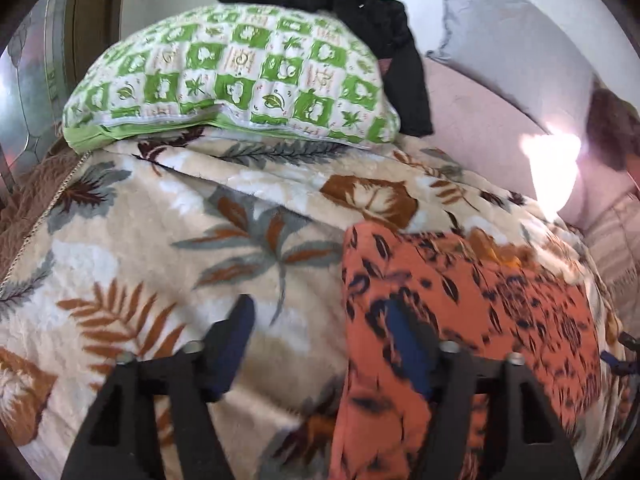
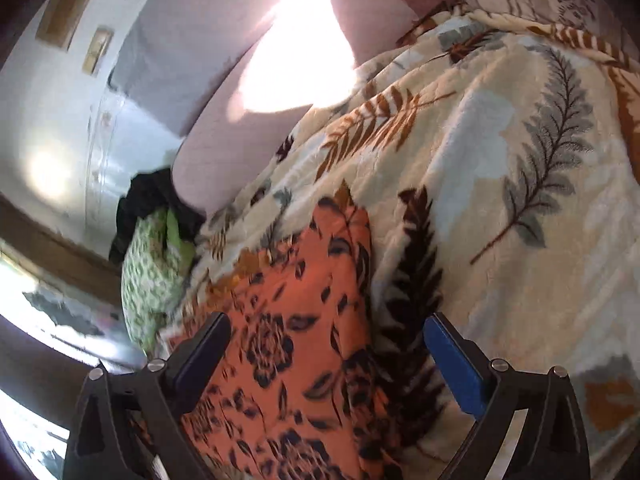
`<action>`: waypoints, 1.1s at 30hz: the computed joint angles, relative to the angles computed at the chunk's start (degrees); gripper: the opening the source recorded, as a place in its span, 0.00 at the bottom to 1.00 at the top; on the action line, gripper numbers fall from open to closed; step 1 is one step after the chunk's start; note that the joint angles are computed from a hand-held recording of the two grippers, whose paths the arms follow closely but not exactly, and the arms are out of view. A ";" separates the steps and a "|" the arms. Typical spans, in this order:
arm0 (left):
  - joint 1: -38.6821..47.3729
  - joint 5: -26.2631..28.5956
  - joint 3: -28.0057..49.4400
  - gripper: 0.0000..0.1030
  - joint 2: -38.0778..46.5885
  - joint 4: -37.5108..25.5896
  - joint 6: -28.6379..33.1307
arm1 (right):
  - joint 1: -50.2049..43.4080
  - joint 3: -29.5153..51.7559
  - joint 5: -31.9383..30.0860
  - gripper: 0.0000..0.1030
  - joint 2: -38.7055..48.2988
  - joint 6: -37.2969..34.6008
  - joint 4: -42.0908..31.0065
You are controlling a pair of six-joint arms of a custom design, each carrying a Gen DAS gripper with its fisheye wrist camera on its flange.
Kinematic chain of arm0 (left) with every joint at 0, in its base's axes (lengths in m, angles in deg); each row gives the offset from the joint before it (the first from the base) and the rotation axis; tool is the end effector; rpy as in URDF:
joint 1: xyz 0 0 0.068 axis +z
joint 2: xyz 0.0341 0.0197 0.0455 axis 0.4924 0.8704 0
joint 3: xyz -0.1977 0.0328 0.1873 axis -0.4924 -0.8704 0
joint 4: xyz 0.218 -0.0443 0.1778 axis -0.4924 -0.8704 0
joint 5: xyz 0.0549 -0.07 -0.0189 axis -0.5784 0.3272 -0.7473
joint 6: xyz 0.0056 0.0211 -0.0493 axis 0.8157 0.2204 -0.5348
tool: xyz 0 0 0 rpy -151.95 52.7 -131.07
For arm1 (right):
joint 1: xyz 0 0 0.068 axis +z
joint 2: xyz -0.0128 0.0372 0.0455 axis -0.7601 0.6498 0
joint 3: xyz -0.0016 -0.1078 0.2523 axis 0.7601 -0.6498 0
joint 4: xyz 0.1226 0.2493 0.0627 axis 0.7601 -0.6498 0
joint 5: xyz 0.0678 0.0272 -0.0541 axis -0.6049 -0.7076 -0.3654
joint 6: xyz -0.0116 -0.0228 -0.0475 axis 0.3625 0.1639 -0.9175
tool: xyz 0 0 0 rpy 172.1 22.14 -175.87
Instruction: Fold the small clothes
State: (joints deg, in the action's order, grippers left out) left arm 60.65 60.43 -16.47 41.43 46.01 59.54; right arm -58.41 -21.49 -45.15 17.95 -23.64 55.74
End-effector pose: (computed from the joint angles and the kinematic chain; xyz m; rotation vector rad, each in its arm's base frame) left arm 0.2892 0.1579 0.2081 -0.2329 2.3925 -0.1840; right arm 0.3287 -0.0307 0.1750 0.3124 2.4069 0.8353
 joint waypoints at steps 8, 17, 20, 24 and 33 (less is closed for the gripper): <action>-6.71 -2.31 -4.04 0.65 3.76 -4.08 3.91 | 7.95 4.91 5.86 0.64 8.57 -7.68 -7.42; -7.30 0.23 1.64 0.16 -4.08 -14.96 1.00 | 11.11 9.98 7.79 0.21 1.76 -5.75 -18.96; -2.36 4.83 -1.11 0.16 -15.21 -22.43 4.90 | 11.95 7.81 8.83 0.21 -7.27 -7.73 -25.31; 8.59 9.76 -8.70 0.18 -25.85 -35.83 17.89 | 10.52 -3.82 7.94 0.22 -25.91 -10.27 -34.48; 18.05 11.97 -14.92 0.28 -21.46 -31.90 20.81 | 0.58 -21.57 9.96 0.74 -38.58 -11.71 -33.53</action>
State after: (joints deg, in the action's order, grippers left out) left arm 78.70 72.40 -31.40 19.97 14.12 80.36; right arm -57.83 -43.05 -35.19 -20.63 -35.35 22.20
